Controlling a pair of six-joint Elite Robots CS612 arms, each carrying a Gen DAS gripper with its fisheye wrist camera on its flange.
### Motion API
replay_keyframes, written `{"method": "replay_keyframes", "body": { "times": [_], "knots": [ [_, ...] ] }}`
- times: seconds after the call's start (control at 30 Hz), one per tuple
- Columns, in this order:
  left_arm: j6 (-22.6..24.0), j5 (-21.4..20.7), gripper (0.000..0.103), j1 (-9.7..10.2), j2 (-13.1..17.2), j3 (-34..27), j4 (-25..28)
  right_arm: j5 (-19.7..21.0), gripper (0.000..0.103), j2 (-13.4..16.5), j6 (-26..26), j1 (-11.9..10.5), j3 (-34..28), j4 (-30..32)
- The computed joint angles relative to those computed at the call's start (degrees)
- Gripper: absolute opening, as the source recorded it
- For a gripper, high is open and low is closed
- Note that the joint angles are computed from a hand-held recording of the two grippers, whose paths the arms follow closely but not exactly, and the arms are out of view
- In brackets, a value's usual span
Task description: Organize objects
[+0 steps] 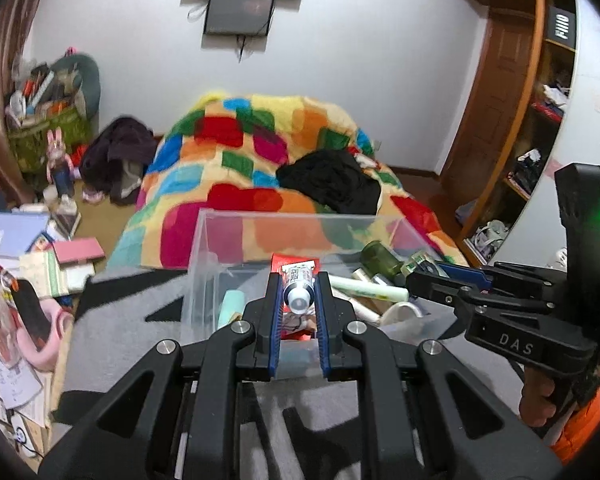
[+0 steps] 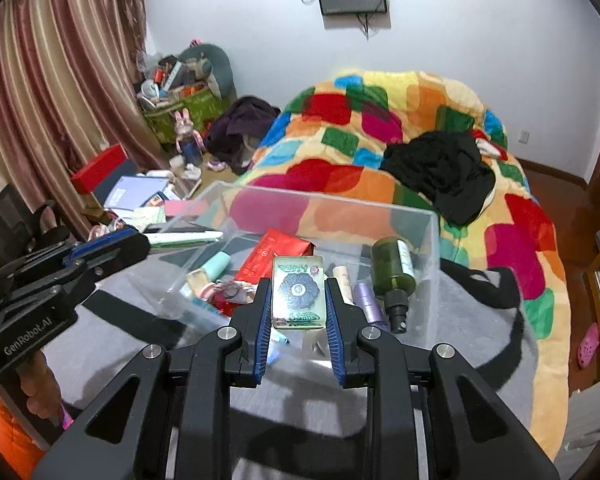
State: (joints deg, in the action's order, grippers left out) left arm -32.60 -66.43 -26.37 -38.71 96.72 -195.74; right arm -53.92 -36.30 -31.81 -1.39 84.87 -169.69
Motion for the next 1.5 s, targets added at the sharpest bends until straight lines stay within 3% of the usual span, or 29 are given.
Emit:
{"method": "replay_keyframes", "body": {
  "times": [0.37,0.53,0.77,0.9,0.97,1.13,1.3,1.5],
  "knots": [
    [-3.31,-3.89,0.015,1.31,1.9,-3.17,6.7,-4.05,0.022,2.25,-3.63,2.28,-3.62,6.09],
    [-2.9,-3.38,0.017,1.07,1.55,-2.46,5.54,-3.82,0.028,1.79,-4.81,2.02,-2.86,5.97],
    [-2.59,-0.96,0.041,0.16,0.65,-0.92,4.27,-1.84,0.03,0.22,-4.21,0.7,-0.08,2.45],
    [-2.94,1.6,0.063,-0.65,0.03,0.48,2.99,-1.39,0.045,-0.74,-3.78,-0.01,2.19,-1.41],
    [-3.05,2.77,0.068,-1.06,-0.34,1.29,2.29,-0.76,0.051,-1.23,-3.11,-0.54,3.52,-3.93],
    [-2.07,5.93,0.079,-2.23,-1.07,2.96,1.07,0.48,0.064,-2.08,-1.5,-1.52,5.77,-7.92],
    [-0.85,10.5,0.094,-3.9,-1.27,4.44,-1.41,1.73,0.069,-2.57,-0.32,-2.19,7.5,-10.84],
    [-0.46,11.98,0.097,-4.82,-1.06,5.22,-2.69,3.14,0.071,-2.85,-0.22,-2.81,9.43,-13.14]
  ]
}}
